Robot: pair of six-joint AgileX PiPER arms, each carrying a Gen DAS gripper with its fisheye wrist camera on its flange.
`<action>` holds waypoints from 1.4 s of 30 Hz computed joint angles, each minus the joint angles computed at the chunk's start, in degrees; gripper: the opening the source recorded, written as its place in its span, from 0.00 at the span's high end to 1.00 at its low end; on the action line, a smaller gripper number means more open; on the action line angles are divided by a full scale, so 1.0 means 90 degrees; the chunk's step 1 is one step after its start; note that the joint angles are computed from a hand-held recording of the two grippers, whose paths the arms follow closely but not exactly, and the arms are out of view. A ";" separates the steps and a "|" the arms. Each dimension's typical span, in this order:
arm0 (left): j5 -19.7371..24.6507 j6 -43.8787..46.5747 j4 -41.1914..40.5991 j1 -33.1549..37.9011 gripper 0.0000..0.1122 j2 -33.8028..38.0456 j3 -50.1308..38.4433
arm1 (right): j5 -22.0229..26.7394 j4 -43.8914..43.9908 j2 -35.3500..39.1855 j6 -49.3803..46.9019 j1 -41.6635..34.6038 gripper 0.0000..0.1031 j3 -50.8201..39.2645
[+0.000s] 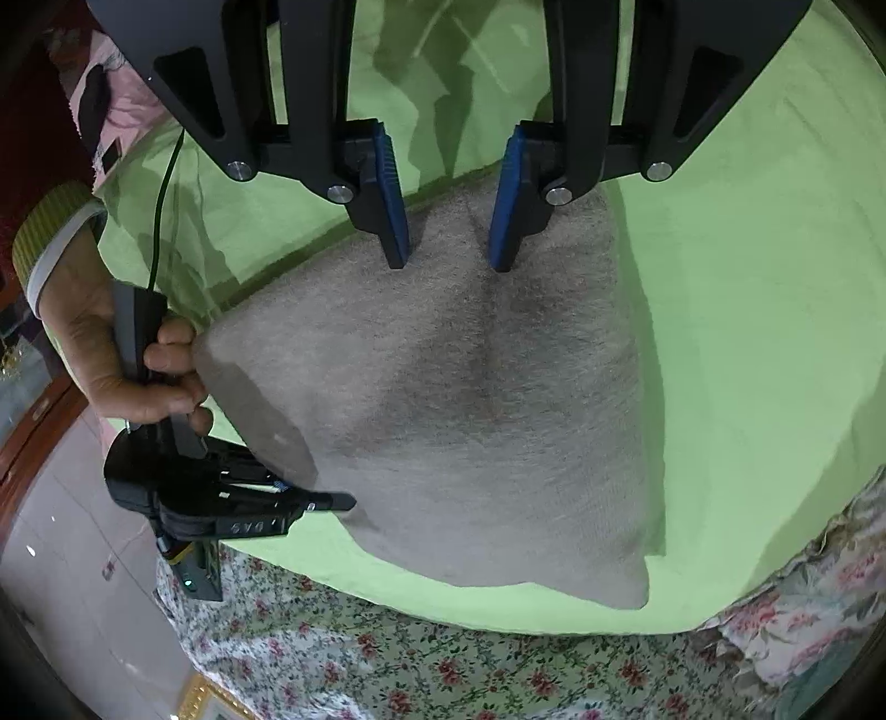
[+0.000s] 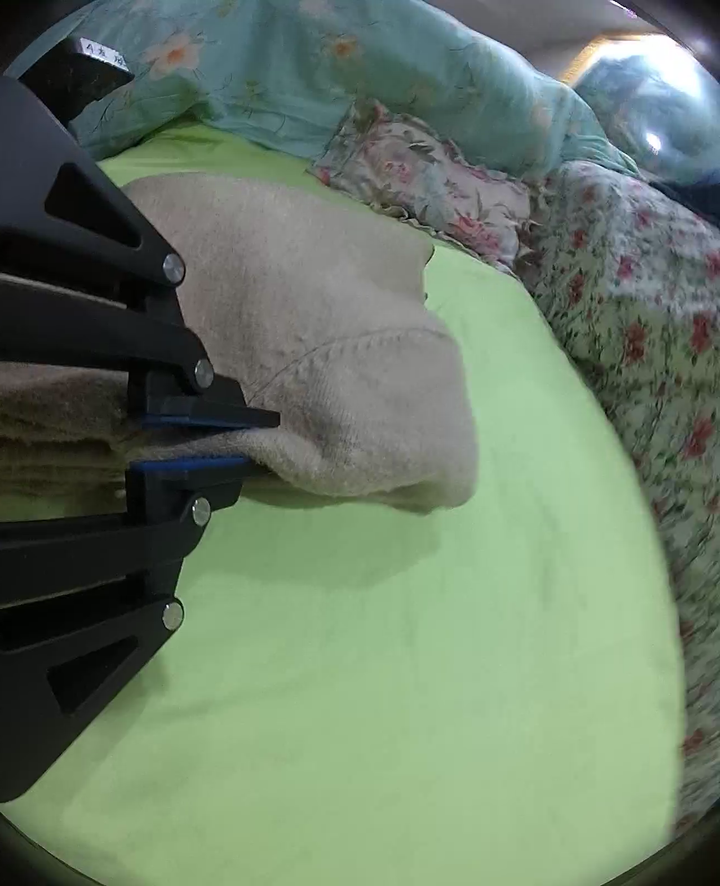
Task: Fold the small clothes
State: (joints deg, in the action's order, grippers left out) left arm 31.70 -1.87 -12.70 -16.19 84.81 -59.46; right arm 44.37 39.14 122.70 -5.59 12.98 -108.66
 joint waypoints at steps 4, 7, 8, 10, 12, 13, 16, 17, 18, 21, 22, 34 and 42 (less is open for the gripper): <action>0.0310 0.0576 -0.0564 0.0206 0.70 -0.0246 -0.0220 | -0.0537 -0.0468 -0.0961 0.0276 0.0128 0.80 0.0888; 0.0351 0.0966 -0.1060 0.0529 0.65 -0.0195 -0.0526 | -0.0752 0.0056 -0.1605 -0.0301 0.0273 0.80 0.1466; 0.0384 0.1083 -0.1253 0.0684 0.65 -0.0030 -0.0762 | -0.0734 0.0047 -0.1693 -0.0348 0.0395 0.80 0.1496; 0.0460 0.1080 -0.1321 0.0855 0.65 0.0317 -0.1241 | -0.0573 0.0103 -0.1650 -0.0427 0.0598 0.80 0.1417; 0.0495 0.1168 -0.1480 0.1032 0.65 0.0738 -0.1822 | -0.0518 -0.0181 -0.1492 -0.0237 0.0777 0.80 0.1295; 0.0579 0.1262 -0.1660 0.1154 0.65 0.1001 -0.2118 | -0.0511 -0.0563 -0.1392 0.0066 0.0858 0.80 0.1182; 0.1334 0.1055 -0.1647 0.1371 0.71 0.2041 -0.3348 | -0.0365 -0.1897 -0.1007 0.1138 0.0977 0.90 0.0877; 0.1638 0.0771 -0.1301 0.1319 0.76 0.2413 -0.3731 | -0.0337 -0.1972 -0.0915 0.1164 0.0947 0.93 0.0870; 0.1708 0.0682 -0.1145 0.1285 0.75 0.2546 -0.3860 | -0.0414 -0.1792 -0.0842 0.1043 0.0888 0.96 0.0940; 0.1517 0.0513 -0.0662 0.1098 0.74 0.2570 -0.3877 | -0.0579 -0.1645 -0.0847 0.0783 0.0812 0.97 0.1076; 0.1557 0.0390 -0.0486 0.1044 0.74 0.2597 -0.3953 | -0.0560 -0.1626 -0.0840 0.0775 0.0799 0.97 0.1058; 0.0502 0.0502 -0.0625 0.0647 0.73 0.0127 -0.1144 | -0.1107 -0.1395 -0.2325 0.0473 0.1119 0.92 0.2828; -0.0034 -0.1019 0.0775 -0.0115 0.70 -0.0510 0.0423 | -0.1793 -0.1744 -0.3034 0.0885 0.1187 0.90 0.4551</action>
State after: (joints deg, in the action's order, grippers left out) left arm 31.40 -11.04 -5.72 -17.22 80.22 -55.66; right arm 28.23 23.44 95.39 2.38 23.67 -67.71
